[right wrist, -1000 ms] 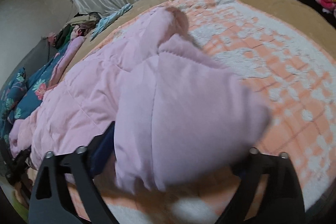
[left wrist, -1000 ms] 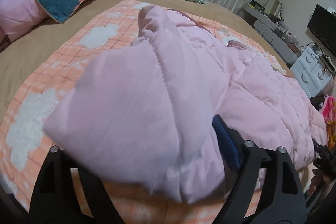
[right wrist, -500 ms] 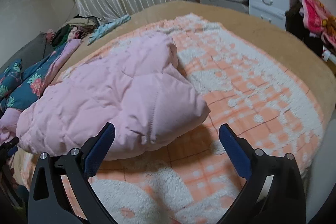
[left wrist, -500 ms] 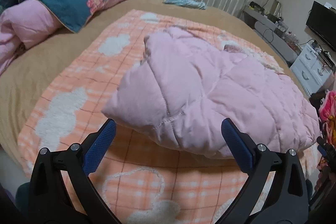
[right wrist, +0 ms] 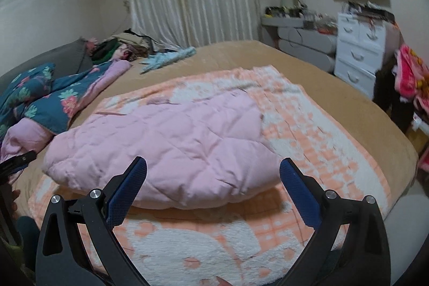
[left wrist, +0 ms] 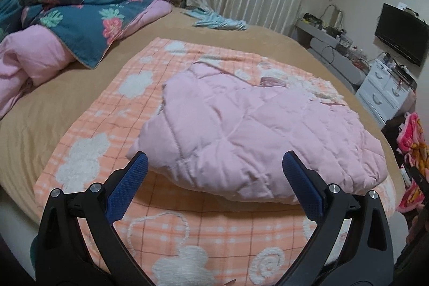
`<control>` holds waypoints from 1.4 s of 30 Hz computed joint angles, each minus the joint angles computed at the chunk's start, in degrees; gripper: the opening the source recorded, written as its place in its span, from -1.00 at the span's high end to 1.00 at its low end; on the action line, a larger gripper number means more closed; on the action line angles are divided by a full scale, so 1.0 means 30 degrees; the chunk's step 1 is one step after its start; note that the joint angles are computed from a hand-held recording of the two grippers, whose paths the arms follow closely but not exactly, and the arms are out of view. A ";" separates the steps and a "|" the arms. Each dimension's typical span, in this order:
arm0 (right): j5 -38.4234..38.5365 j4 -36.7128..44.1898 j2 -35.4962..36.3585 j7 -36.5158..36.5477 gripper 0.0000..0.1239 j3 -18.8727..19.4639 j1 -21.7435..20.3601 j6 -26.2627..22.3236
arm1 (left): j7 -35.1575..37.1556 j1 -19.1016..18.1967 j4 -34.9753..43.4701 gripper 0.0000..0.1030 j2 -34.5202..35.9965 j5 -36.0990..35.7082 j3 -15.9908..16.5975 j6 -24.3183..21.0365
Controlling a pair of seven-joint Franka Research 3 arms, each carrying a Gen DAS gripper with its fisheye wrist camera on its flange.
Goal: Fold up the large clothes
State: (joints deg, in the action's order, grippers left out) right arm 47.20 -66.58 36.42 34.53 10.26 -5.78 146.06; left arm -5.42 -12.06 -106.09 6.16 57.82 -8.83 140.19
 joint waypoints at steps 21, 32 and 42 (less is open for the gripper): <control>0.5272 -0.7347 -0.5213 -0.6125 -0.60 -0.0546 0.1026 0.0128 | 0.0834 -0.2027 0.1060 -0.82 0.1468 0.1317 -0.0333 0.0881; 0.5429 -0.9273 -0.6164 -0.7345 -0.60 -0.1201 0.1891 -0.0343 | 0.0940 -0.2321 0.0980 -0.82 0.1550 0.1454 -0.0139 0.1224; 0.4796 -0.9058 -0.6000 -0.6674 -0.60 -0.1398 0.2068 -0.0521 | 0.0944 -0.2315 0.0967 -0.82 0.1534 0.1481 -0.0132 0.1297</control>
State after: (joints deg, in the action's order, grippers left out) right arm 61.59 -93.75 18.42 14.51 6.07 0.43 144.50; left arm -2.59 -19.00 -103.19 10.76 62.26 -9.22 144.08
